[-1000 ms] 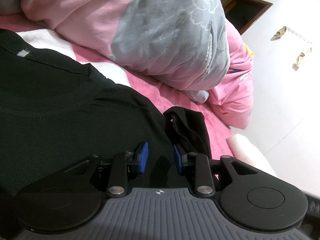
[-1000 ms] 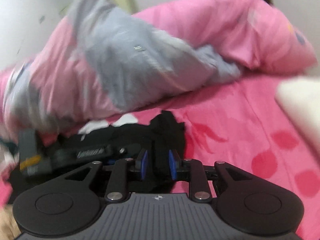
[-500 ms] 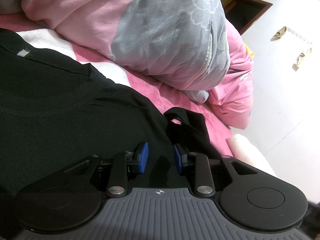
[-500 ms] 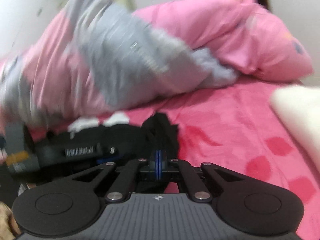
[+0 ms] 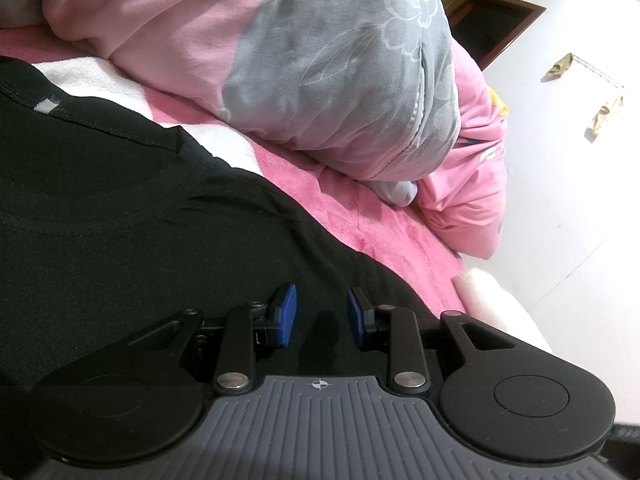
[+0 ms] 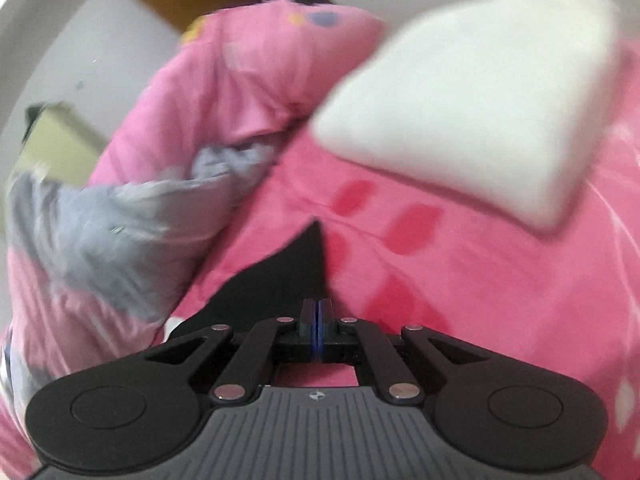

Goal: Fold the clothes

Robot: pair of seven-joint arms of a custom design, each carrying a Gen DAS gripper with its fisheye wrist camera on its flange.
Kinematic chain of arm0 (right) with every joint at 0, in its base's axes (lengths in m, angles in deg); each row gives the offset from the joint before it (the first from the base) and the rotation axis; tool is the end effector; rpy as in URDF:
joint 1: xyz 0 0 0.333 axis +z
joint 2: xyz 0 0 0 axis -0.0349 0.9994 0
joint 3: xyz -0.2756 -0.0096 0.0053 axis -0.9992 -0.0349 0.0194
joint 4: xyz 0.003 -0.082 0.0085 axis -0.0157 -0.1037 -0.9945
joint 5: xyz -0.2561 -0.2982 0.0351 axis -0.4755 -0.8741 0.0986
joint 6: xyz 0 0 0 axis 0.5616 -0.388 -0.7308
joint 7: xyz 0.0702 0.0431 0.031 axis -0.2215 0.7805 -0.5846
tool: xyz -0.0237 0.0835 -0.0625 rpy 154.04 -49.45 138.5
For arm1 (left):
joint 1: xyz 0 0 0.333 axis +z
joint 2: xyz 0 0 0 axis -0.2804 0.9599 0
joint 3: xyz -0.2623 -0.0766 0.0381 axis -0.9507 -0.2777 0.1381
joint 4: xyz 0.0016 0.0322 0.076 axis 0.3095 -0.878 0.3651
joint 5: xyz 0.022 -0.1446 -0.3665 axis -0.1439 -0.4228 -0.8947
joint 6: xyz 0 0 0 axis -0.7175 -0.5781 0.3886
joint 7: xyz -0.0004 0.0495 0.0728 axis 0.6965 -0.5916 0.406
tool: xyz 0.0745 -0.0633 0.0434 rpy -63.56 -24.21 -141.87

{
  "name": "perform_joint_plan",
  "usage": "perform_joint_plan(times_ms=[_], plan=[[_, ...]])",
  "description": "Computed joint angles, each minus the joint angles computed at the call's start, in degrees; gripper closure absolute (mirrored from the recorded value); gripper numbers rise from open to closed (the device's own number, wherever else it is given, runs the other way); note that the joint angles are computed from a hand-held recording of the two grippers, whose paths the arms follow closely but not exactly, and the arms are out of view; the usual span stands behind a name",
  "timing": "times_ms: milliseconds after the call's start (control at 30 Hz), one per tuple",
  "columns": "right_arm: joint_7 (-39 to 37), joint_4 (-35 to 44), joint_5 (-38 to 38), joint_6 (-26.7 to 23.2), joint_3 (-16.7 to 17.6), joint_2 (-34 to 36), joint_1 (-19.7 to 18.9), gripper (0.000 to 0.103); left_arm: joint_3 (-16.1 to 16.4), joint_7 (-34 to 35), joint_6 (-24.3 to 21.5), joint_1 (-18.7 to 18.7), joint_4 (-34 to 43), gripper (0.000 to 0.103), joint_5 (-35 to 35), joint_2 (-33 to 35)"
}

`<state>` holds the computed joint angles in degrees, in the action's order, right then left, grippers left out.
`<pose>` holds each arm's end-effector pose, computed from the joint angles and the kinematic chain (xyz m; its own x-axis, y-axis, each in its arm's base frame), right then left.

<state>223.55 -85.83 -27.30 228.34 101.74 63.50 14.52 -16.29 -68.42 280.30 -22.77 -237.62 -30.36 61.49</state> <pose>0.3956 0.2561 0.5044 -0.1038 -0.7305 -0.6750 -0.6661 0.5550 -0.4983 0.4286 -0.0767 0.4365 0.0903 -0.7542 0.6504 -0.4780 -0.6057 -0.6361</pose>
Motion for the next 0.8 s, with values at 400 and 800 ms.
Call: perform_joint_plan(times_ms=[400, 800], plan=[[5.1, 4.0, -15.4, -8.9, 6.3, -0.9, -8.8, 0.101, -0.1, 0.0, 0.0, 0.1, 0.0, 0.075, 0.0, 0.0], [2.4, 33.4, -35.1, -19.9, 2.8, 26.9, -6.3, 0.085, 0.2, -1.0, 0.7, 0.3, 0.1, 0.075, 1.0, 0.4]])
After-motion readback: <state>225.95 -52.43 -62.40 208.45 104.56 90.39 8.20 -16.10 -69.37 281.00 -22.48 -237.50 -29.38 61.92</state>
